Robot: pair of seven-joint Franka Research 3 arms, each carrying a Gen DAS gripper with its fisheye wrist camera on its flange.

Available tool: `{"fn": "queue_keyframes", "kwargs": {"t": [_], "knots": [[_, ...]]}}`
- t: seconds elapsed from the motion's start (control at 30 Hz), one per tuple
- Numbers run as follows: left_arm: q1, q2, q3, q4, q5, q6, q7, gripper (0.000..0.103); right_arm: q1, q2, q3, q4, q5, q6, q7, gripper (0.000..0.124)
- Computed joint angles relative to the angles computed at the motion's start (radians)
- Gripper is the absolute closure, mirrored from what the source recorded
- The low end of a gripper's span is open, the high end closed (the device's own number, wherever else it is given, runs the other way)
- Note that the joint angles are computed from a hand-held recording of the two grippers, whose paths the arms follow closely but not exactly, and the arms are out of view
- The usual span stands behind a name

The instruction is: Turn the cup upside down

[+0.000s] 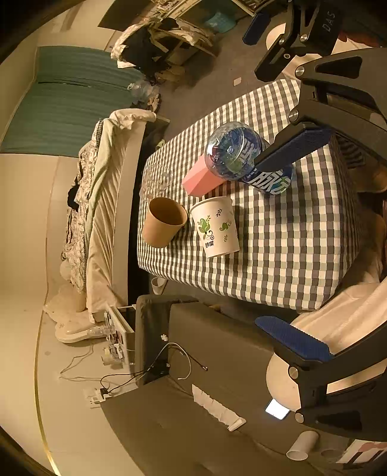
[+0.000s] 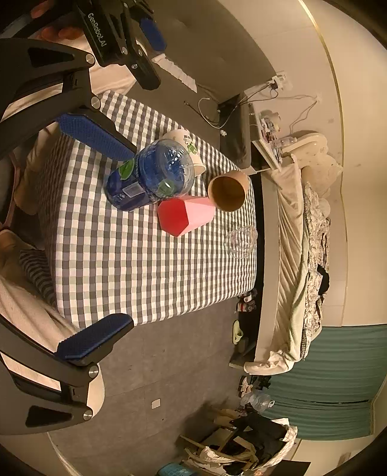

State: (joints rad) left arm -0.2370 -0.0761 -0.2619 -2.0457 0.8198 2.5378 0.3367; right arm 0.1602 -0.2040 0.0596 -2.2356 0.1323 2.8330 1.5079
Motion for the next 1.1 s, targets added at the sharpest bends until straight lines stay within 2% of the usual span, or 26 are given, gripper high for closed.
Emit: {"fn": "queue_keyframes", "kwargs": {"t": [1.1], "knots": [[-0.006,0.003,-0.002,0.006,-0.006,-0.015,0.010,0.003,-0.012,0.003,0.002,0.001,-0.039,-0.008,0.052,0.021]]}}
